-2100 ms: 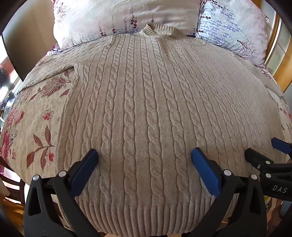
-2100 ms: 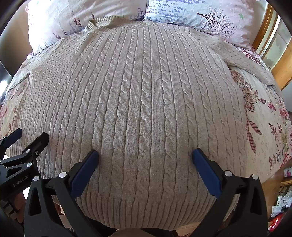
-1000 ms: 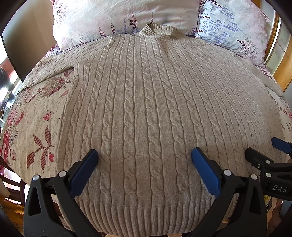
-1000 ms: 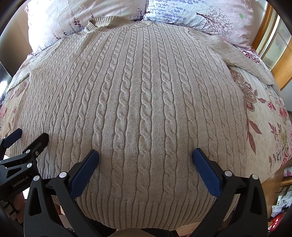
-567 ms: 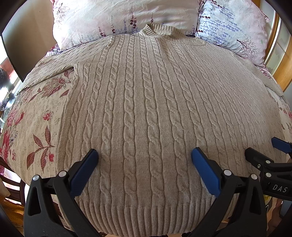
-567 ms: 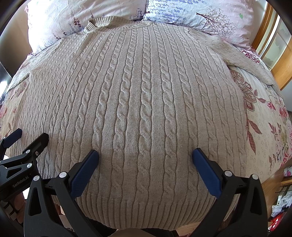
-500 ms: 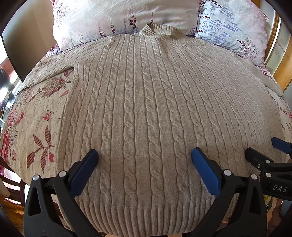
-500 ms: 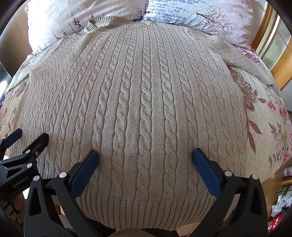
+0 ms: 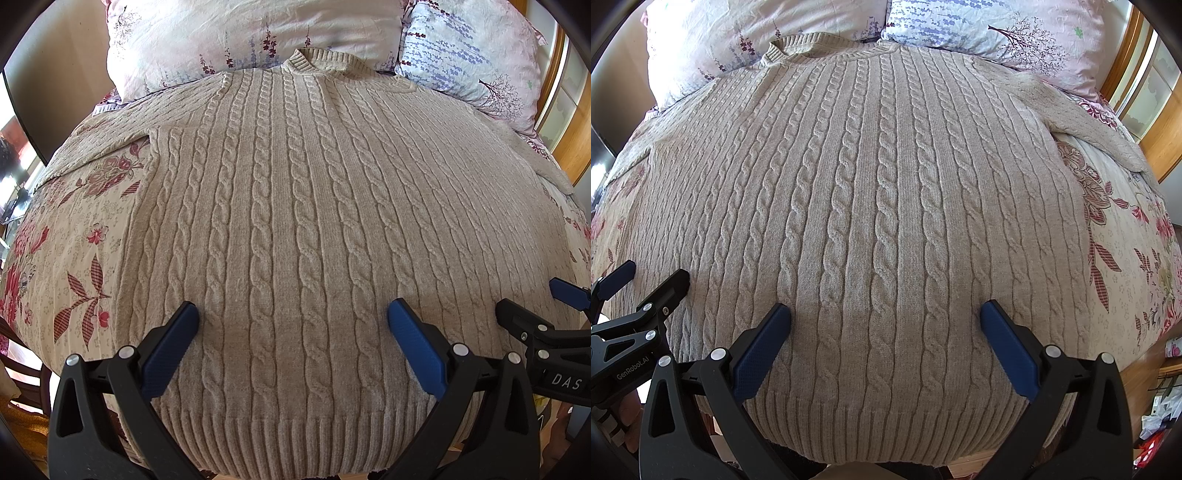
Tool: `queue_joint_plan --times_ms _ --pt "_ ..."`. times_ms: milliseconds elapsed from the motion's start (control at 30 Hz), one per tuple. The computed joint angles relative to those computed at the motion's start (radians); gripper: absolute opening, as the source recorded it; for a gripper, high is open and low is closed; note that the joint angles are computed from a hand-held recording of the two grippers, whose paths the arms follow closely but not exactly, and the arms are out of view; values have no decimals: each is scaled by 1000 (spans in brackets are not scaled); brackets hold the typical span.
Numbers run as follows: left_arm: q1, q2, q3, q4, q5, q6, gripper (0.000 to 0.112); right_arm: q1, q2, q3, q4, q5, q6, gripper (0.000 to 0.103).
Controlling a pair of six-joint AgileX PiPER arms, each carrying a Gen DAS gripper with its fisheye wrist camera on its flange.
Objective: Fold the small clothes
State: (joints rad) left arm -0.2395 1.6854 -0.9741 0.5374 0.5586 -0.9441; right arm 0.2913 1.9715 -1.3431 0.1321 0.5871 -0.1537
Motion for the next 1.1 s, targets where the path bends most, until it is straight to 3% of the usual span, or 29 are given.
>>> queue_joint_plan --times_ms 667,967,1100 --pt "2 0 -2 -10 2 14 101 -2 -1 2 7 -5 -12 102" --pt "26 19 -42 -97 23 125 101 -22 -8 28 100 -44 -166 102" --pt "36 24 -55 -123 31 159 101 -49 0 7 190 -10 -257 102"
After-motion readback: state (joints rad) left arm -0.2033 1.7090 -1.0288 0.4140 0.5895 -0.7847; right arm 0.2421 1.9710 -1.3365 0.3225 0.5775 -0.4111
